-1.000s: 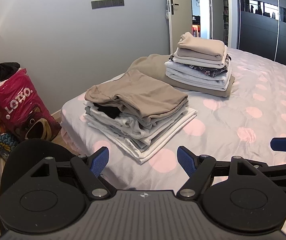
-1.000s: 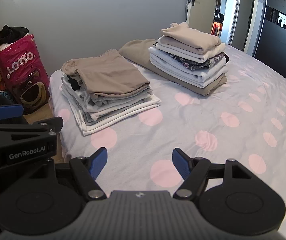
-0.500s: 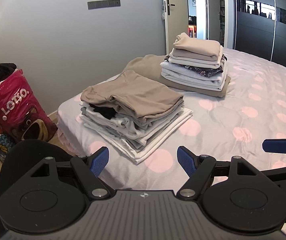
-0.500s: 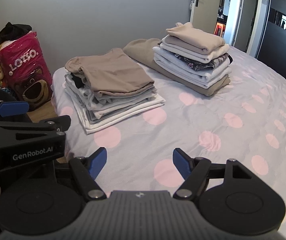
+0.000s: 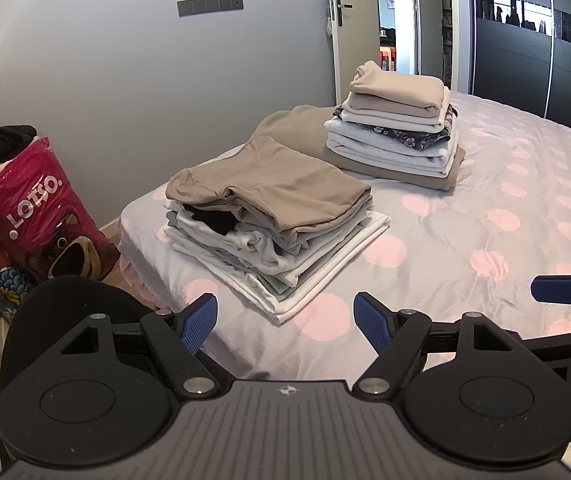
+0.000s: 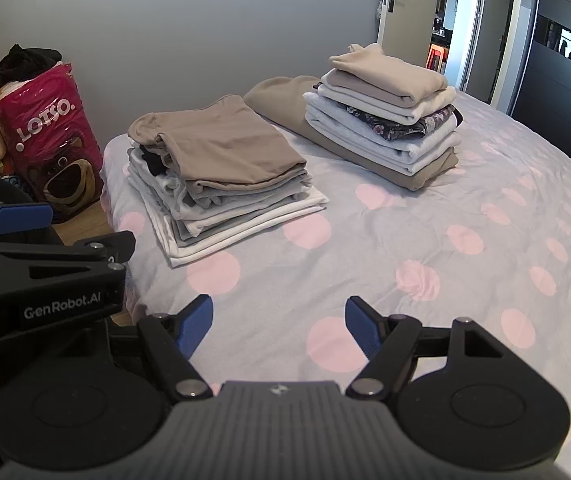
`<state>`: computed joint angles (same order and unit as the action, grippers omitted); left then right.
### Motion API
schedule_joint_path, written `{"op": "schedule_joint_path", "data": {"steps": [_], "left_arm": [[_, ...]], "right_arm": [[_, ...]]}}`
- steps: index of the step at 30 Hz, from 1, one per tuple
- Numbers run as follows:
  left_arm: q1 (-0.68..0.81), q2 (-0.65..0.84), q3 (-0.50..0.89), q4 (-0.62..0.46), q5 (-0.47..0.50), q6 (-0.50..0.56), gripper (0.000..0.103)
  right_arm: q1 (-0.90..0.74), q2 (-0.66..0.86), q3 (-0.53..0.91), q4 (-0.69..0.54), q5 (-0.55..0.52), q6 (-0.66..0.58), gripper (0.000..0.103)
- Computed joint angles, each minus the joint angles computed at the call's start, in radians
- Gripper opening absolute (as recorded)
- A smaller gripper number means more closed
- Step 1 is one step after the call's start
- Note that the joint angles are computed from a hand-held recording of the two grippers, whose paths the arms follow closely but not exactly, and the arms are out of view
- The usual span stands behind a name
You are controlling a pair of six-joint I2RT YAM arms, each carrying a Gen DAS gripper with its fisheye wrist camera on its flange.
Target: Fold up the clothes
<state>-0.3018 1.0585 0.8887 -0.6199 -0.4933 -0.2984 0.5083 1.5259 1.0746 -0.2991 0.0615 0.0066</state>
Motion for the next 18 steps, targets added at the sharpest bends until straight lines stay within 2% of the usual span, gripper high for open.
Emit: {"op": "schedule_joint_path", "data": {"steps": [18], "left_arm": [[0.013,-0.005,0.0,-0.017,0.021,-0.004,0.074]], "right_arm": [[0.008,-0.005,-0.005,-0.005,0.015,0.002,0.075]]}}
